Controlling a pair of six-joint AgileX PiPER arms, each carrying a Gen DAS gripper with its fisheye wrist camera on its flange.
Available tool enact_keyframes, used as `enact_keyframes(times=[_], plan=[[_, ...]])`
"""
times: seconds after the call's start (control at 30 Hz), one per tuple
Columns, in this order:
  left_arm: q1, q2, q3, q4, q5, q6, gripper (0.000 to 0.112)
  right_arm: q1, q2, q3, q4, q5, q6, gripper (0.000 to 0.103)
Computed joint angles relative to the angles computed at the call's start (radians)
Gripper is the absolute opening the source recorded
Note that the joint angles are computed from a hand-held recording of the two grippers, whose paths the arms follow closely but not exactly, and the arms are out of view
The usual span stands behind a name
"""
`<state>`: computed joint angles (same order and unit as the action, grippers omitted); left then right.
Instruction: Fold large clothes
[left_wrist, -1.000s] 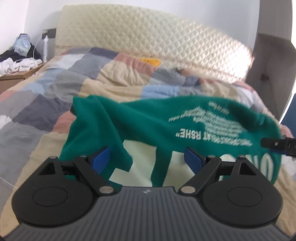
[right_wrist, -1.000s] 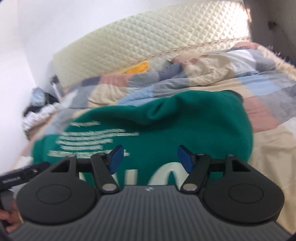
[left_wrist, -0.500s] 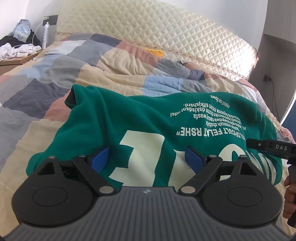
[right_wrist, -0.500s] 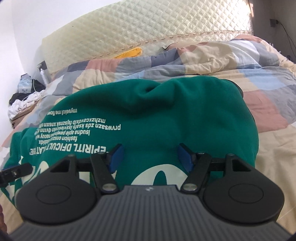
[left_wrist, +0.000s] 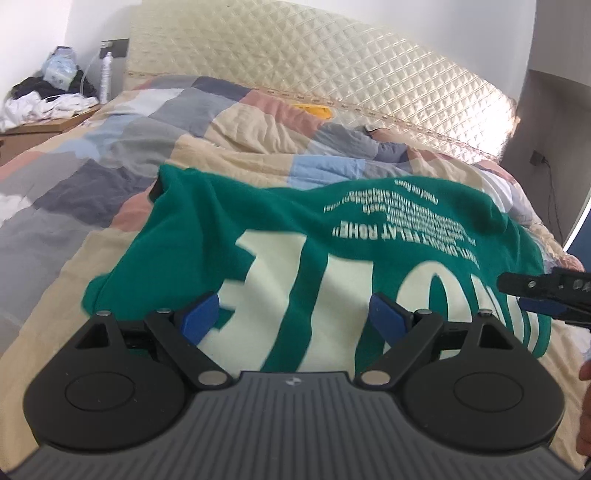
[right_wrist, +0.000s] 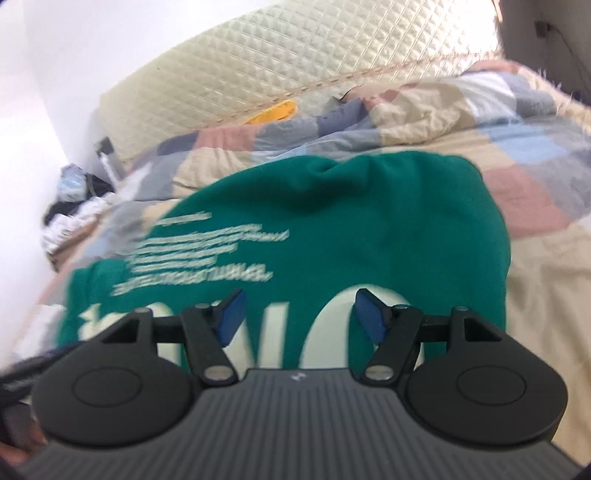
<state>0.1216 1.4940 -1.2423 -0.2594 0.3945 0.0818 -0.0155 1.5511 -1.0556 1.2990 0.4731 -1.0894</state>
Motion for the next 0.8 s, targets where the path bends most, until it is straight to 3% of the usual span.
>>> enact_keyframes(times=[0.17, 0.27, 0.33, 0.37, 0.4, 0.63, 0.8], plan=[[0.007, -0.094, 0.096, -0.032, 0.028, -0.055, 0.092, -0.074, -0.006, 0.041, 0.031, 0.187, 0.134, 0.069], [0.085, -0.115, 0.122, -0.277, 0.098, 0.066, 0.094, -0.135, 0.044, 0.049, 0.106, 0.347, 0.179, 0.069], [0.144, -0.098, 0.115, -0.401, 0.171, 0.096, 0.094, -0.153, 0.072, 0.063, 0.146, 0.403, 0.216, 0.081], [0.173, -0.085, 0.113, -0.466, 0.201, 0.121, 0.094, -0.161, 0.086, 0.068, 0.168, 0.431, 0.227, 0.096], [0.201, -0.073, 0.115, -0.532, 0.229, 0.152, 0.094, -0.164, 0.098, 0.069, 0.180, 0.448, 0.240, 0.103], [0.355, 0.061, 0.170, -0.952, 0.377, 0.275, 0.098, -0.136, 0.230, 0.064, 0.273, 0.523, 0.284, 0.103], [0.398, 0.127, 0.218, -1.200, 0.370, 0.433, 0.098, -0.114, 0.291, 0.065, 0.437, 0.437, 0.217, 0.103]])
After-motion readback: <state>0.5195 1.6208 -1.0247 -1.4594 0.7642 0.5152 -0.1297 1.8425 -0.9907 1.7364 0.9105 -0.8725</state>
